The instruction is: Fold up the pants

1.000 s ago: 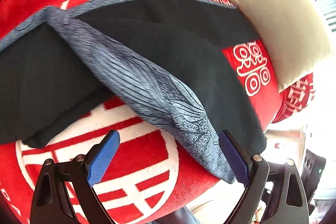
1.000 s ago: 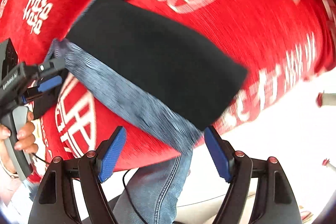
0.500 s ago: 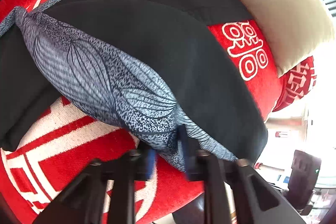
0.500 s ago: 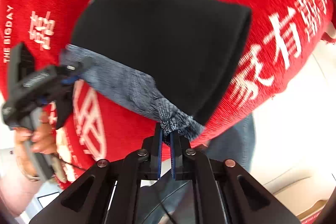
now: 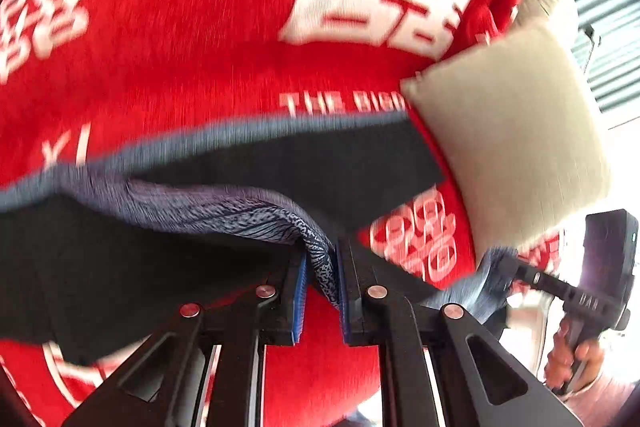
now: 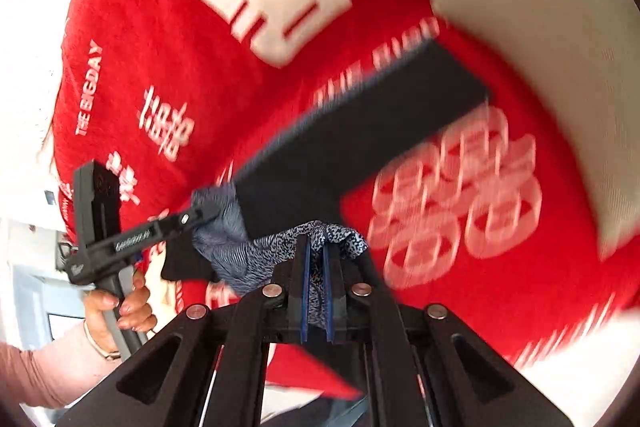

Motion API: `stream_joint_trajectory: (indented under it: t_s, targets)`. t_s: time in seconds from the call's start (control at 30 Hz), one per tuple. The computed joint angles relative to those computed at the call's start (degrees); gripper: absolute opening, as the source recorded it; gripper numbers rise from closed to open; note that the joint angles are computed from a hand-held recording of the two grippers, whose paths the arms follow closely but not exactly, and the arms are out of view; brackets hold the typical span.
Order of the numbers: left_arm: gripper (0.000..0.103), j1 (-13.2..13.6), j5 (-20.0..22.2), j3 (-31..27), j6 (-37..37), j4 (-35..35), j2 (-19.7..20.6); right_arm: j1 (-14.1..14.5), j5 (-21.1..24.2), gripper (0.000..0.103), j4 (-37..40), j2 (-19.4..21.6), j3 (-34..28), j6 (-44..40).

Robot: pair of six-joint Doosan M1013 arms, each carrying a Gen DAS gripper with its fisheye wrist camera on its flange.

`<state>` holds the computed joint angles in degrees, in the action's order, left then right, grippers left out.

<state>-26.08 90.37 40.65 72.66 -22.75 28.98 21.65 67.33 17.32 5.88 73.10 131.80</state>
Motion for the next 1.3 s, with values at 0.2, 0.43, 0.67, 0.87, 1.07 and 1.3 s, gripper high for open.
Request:
stream_joint_trajectory:
  t_s: [0.2,0.43,0.67,0.87,1.07,1.3]
  targets:
    - [0.046,-1.60,4.67,-16.38,-3.22,11.22,10.15,-7.21,4.62,0.006,1.87,9.60,-9.12,-9.06]
    - [0.075,-2.40,6.47,-14.09,-1.02,19.40,9.36,-8.15,17.29,0.013,-8.52,19.64,-18.85,-12.04]
    - [0.075,-2.92,9.13,-2.52,-3.24,22.66,4.77,-6.67,15.35,0.055,-10.57,16.11,-17.47,-14.72]
    - [0.075,-4.06,8.50,-0.36,-3.48,24.28,4.37,-4.54,16.22,0.042,-14.35,12.54,-11.85,-8.07]
    - [0.075,-5.35,8.93,-2.73,-2.48,23.71,6.67,-6.55,15.18,0.040,-13.89,17.61,-17.21,-10.21]
    - [0.075,-5.91,7.89,-0.92,-4.03,21.86,6.06,-9.08,19.30,0.004,-8.36,21.59,-18.81,-6.58]
